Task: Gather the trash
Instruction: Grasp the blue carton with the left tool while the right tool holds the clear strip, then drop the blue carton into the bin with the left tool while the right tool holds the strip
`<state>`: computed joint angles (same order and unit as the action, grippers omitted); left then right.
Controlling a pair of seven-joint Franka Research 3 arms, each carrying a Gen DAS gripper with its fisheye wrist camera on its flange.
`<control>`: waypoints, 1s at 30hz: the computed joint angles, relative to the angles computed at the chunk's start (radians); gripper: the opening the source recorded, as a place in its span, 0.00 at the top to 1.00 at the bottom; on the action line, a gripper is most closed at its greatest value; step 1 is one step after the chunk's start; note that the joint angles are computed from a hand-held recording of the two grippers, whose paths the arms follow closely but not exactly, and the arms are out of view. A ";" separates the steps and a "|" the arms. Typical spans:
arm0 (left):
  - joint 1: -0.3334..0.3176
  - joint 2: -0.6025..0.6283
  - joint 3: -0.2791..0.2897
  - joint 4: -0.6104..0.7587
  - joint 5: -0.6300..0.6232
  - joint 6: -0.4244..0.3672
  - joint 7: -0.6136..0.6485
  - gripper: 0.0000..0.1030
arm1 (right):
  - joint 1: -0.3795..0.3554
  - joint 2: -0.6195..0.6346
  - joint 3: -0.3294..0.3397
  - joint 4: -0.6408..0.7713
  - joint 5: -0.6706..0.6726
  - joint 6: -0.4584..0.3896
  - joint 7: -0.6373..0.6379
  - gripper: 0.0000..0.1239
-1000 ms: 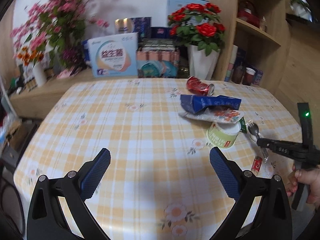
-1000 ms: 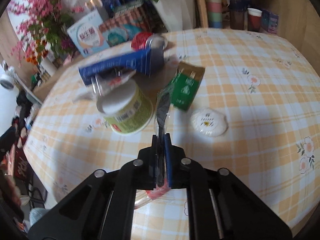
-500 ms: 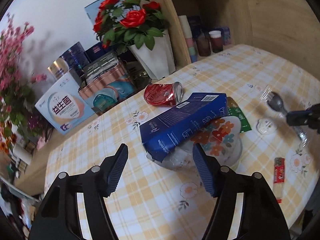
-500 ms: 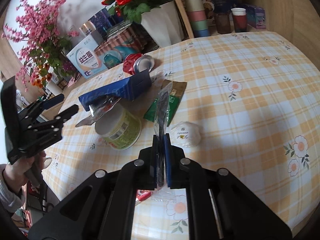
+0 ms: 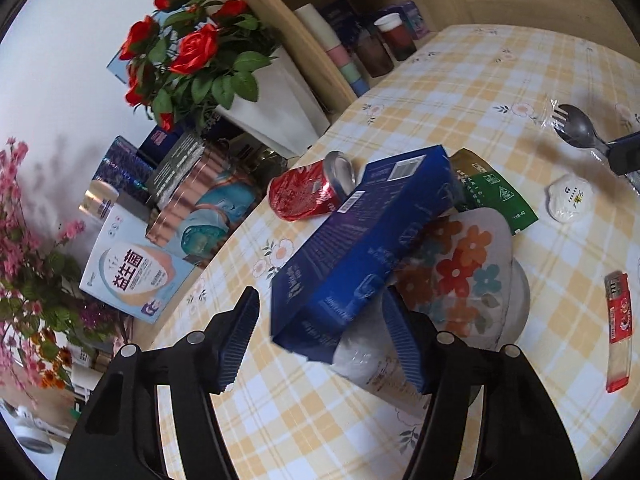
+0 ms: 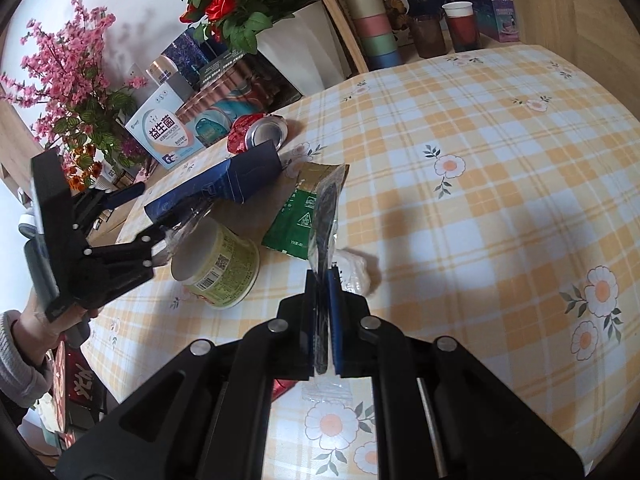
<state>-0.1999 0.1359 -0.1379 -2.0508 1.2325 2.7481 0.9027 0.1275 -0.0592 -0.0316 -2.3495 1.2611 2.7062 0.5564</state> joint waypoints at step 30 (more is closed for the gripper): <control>0.144 -0.130 -0.033 -0.093 -1.133 0.168 0.604 0.86 | 0.016 -0.072 -0.003 -0.024 0.001 -0.031 -0.001 0.92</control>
